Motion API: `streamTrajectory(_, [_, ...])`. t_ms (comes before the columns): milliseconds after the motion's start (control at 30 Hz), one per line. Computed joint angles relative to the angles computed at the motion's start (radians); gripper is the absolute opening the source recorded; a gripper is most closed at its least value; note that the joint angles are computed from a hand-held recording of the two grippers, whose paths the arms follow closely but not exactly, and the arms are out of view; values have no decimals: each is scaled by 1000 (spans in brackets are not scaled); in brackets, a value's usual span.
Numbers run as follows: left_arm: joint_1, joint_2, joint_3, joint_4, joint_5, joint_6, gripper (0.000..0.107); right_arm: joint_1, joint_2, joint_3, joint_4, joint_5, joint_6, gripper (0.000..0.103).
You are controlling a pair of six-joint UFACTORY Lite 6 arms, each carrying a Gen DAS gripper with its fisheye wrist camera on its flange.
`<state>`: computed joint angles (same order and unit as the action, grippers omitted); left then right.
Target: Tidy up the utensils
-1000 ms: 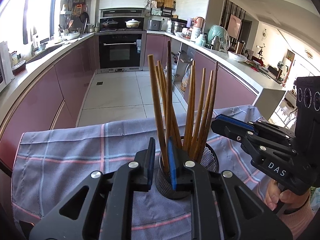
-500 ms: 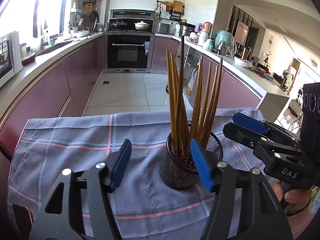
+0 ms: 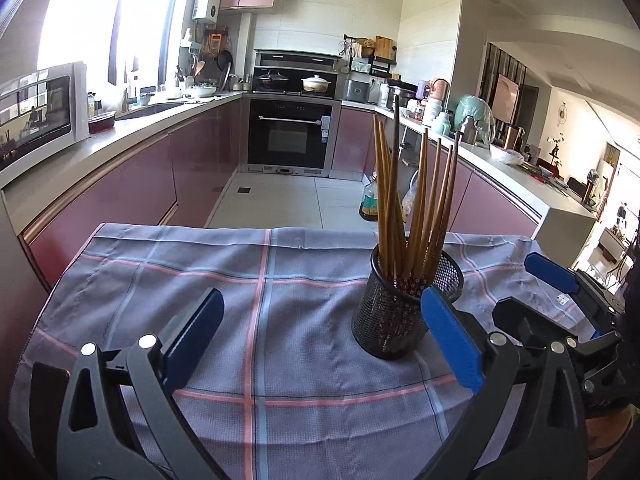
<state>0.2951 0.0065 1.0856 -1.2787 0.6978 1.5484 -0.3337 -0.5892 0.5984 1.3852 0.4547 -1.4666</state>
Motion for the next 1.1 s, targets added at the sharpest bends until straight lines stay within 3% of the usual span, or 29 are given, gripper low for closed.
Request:
streamTrajectory(167, [40, -99, -119, -50, -25, 87, 97, 46, -119, -97, 29, -71, -21, 96])
streamTrajectory(333, [111, -179, -208, -114, 28, 161, 97, 141, -208, -149, -84, -183, 127, 96])
streamTrajectory(633, [189, -320, -334, -198, 64, 266, 97, 142, -352, -243, -28, -151, 96, 96])
streamTrajectory(1100, [279, -413, -407, -262, 136, 342, 97, 109, -461, -304, 36, -108, 58, 96])
